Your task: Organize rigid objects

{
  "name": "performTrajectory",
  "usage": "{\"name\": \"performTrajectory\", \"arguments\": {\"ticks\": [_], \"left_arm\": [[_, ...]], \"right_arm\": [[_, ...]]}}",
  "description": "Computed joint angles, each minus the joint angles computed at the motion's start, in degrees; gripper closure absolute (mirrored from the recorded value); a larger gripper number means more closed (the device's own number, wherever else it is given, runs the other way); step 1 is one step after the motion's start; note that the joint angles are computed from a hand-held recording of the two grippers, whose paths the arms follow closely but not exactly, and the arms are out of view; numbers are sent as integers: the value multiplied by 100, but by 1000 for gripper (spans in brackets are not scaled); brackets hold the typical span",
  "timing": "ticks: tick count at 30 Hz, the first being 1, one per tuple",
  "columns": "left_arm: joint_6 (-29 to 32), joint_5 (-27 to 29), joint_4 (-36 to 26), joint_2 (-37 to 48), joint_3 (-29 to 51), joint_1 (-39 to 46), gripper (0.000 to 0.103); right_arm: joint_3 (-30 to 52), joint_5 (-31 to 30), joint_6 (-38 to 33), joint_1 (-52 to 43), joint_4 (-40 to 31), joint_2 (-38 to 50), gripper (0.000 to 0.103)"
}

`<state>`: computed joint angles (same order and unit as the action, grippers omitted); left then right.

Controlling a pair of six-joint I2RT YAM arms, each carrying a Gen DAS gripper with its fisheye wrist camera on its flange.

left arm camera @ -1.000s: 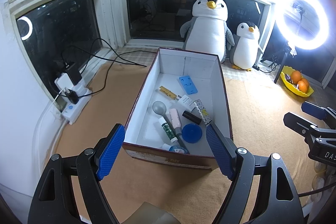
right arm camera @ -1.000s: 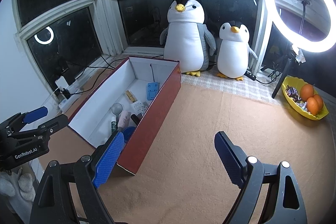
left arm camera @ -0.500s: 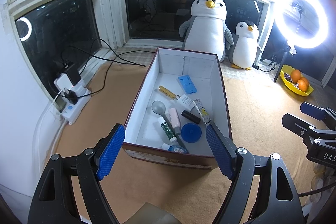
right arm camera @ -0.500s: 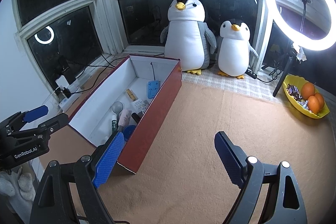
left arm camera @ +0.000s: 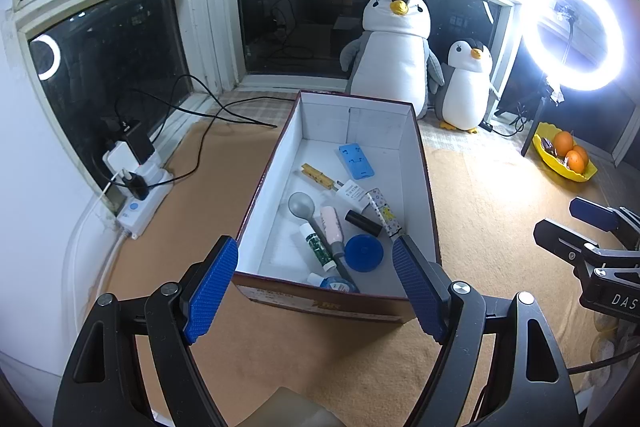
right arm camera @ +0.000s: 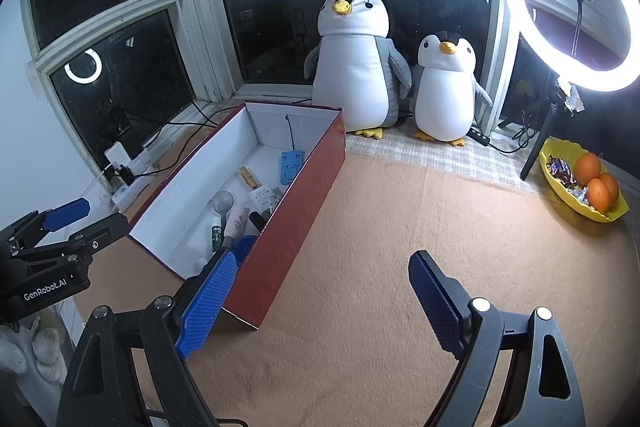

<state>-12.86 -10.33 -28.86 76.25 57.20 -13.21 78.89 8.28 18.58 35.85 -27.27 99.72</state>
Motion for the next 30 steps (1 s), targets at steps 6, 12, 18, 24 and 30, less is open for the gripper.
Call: {"name": "performTrajectory", "arguments": {"ticks": [6,12,18,24,30], "left_arm": [[6,3,2,4,0,-3,23],[-3,-14,-7,14,13,-18,23],[-10,-25,2,17,7,-24,23],[25,-49,43,-5,-19,-36,23],[55,-58,28,15,6,-32,23]], "right_arm": [[-44,15,42,19,16,0,17],[-75,30,85,31,40,16,17],[-92,27,111,27,47,25,17],[-49,38,164,45,10,74,17],[-40,48,206,45,-7,97,17]]}}
